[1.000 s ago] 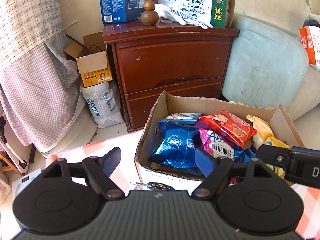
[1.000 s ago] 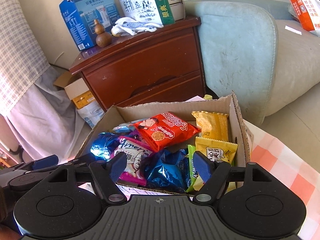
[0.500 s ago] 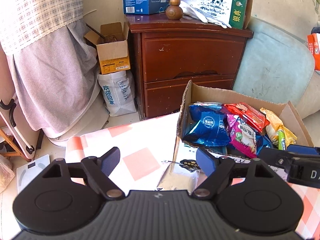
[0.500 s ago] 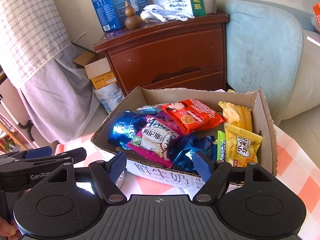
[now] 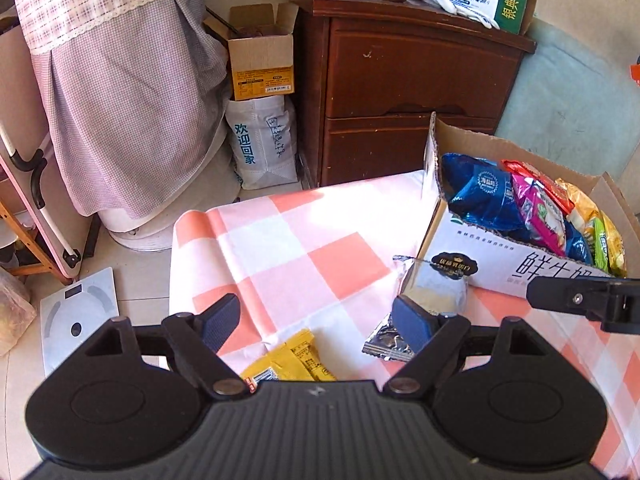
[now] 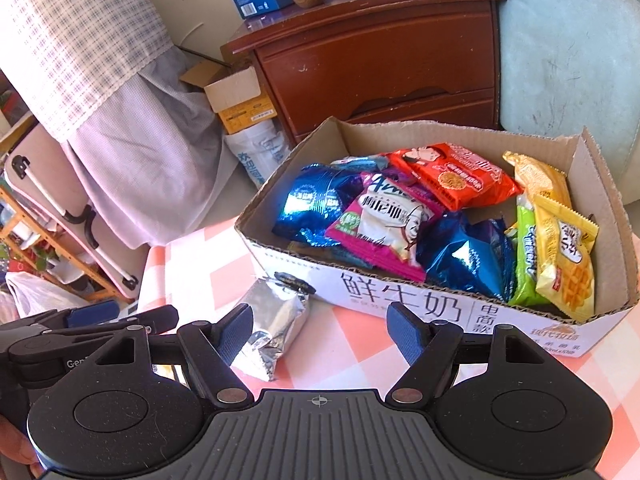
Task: Organize snacks
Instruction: 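Move the right gripper to the silver foil packet while the left gripper approaches the yellow bar packet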
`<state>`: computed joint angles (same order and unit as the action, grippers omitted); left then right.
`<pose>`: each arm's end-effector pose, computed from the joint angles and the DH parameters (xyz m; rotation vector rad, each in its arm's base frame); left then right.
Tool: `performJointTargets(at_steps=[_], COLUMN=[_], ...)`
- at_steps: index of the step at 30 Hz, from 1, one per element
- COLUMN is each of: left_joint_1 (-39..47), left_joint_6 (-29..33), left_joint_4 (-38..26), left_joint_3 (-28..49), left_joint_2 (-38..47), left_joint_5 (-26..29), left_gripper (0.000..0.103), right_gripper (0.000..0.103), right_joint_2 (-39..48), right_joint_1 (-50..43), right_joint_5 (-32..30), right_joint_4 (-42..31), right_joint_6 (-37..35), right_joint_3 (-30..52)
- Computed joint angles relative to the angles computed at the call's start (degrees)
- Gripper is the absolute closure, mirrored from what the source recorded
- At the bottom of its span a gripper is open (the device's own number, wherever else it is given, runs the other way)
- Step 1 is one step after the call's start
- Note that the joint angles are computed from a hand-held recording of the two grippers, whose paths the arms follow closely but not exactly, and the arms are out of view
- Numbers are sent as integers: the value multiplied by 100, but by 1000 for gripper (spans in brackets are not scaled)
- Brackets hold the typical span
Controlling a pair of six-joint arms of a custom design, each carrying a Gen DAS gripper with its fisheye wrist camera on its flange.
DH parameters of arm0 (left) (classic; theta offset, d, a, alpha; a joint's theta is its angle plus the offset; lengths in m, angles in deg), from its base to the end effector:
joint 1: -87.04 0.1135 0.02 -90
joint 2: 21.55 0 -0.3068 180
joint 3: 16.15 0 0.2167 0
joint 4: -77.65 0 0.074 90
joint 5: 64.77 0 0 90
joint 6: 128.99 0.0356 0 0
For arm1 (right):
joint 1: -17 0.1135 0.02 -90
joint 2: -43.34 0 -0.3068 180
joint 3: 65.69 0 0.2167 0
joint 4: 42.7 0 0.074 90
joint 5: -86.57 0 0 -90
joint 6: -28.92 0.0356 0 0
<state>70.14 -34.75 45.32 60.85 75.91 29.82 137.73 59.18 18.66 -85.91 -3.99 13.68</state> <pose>0.3140 -0.0984 0.2548 0.4914 2.4494 -0.1922 0.2381 0.1976 0.2723 0.4598 2.4491 0.2249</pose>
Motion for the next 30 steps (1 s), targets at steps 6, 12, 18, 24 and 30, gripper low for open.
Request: performJointTargets(at_steps=[6, 12, 18, 24, 30], left_joint_1=[228, 327, 437, 429, 455], left_joint_6=[35, 137, 152, 181, 192], left_joint_4=[-186, -146, -25, 4, -20], left_joint_3=[-119, -261, -370, -416, -412], left_joint_2=[84, 270, 344, 310, 308], left_joint_5=[27, -165, -70, -27, 9], left_gripper=[20, 20, 20, 20, 20], right_gripper=[28, 28, 24, 21, 21], right_joint_2=[438, 871, 1303, 1553, 1956], right_joint_1=[39, 41, 151, 164, 198], right_joint_5=[-381, -539, -176, -28, 192], right_joint_4=[213, 357, 274, 398, 175], right_joint_6=[118, 570, 871, 1201, 1119], right_joint_3=[179, 287, 570, 696, 1136])
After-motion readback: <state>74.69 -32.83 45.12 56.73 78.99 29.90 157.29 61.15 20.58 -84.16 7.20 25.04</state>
